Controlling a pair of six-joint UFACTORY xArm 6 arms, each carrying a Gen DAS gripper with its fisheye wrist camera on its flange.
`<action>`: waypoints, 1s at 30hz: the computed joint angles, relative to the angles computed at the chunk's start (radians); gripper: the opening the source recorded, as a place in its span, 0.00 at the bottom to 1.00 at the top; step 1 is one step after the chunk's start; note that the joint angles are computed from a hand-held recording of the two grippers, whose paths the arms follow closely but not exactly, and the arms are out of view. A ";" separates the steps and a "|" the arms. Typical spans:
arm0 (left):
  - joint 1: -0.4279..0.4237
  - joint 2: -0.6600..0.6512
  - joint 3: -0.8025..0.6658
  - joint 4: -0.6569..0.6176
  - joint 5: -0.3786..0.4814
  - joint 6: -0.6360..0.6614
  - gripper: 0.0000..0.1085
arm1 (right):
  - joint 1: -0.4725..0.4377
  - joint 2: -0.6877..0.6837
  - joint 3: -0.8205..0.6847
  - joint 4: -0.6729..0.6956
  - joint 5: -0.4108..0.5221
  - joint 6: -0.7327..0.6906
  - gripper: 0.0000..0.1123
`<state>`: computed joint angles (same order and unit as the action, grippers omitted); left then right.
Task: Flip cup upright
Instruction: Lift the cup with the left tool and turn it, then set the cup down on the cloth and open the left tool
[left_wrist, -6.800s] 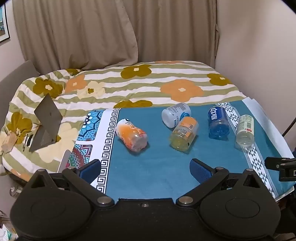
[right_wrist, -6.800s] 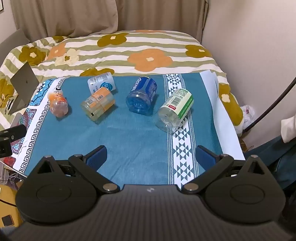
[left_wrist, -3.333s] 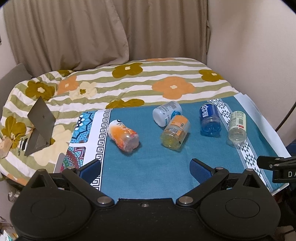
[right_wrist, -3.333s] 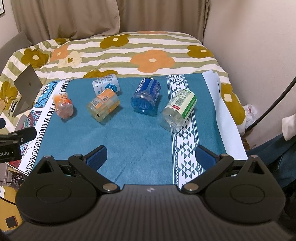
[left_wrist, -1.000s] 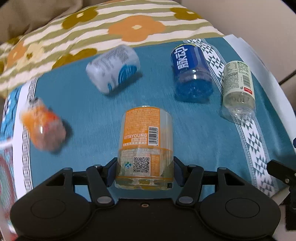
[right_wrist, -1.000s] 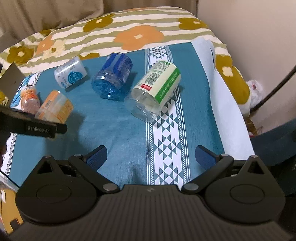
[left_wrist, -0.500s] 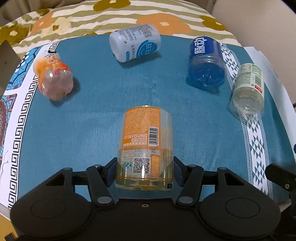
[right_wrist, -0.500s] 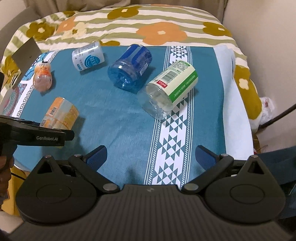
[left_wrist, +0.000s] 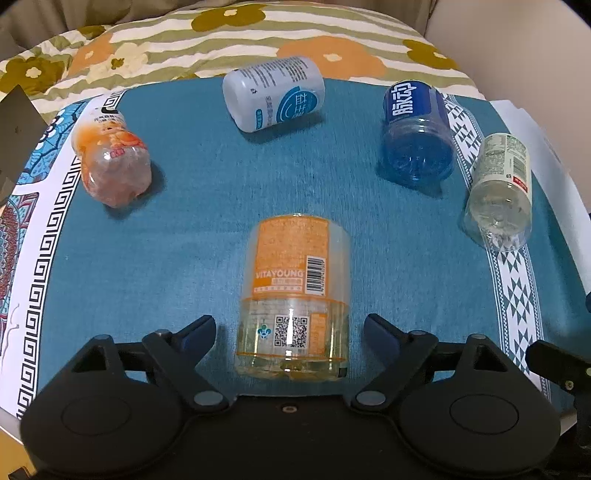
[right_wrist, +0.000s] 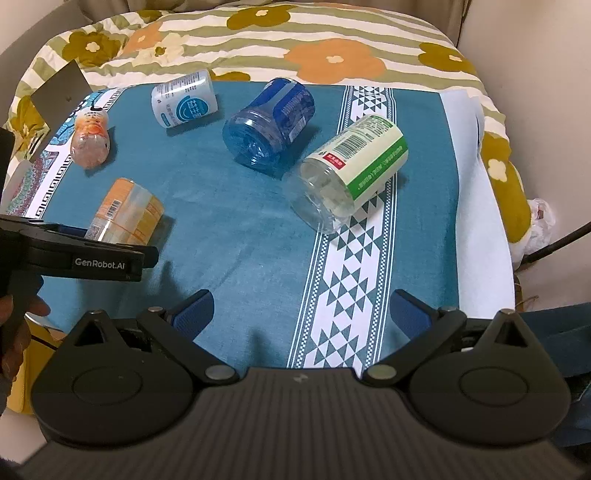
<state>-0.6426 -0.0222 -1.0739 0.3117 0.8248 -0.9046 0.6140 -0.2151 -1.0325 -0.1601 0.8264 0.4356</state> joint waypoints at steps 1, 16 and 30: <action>-0.002 -0.004 0.000 0.000 0.007 0.001 0.83 | 0.001 0.000 -0.001 -0.001 0.000 0.002 0.92; -0.047 -0.249 0.108 0.124 0.104 -0.135 0.91 | 0.041 0.010 -0.064 -0.002 -0.007 0.050 0.92; 0.020 -0.516 0.305 0.131 0.177 -0.089 0.93 | 0.118 0.211 -0.278 0.156 -0.008 0.071 0.92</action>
<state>-0.6226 -0.5380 -0.7690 0.4422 1.0022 -0.9936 0.7324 -0.0046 -1.3104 -0.0040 0.8187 0.5062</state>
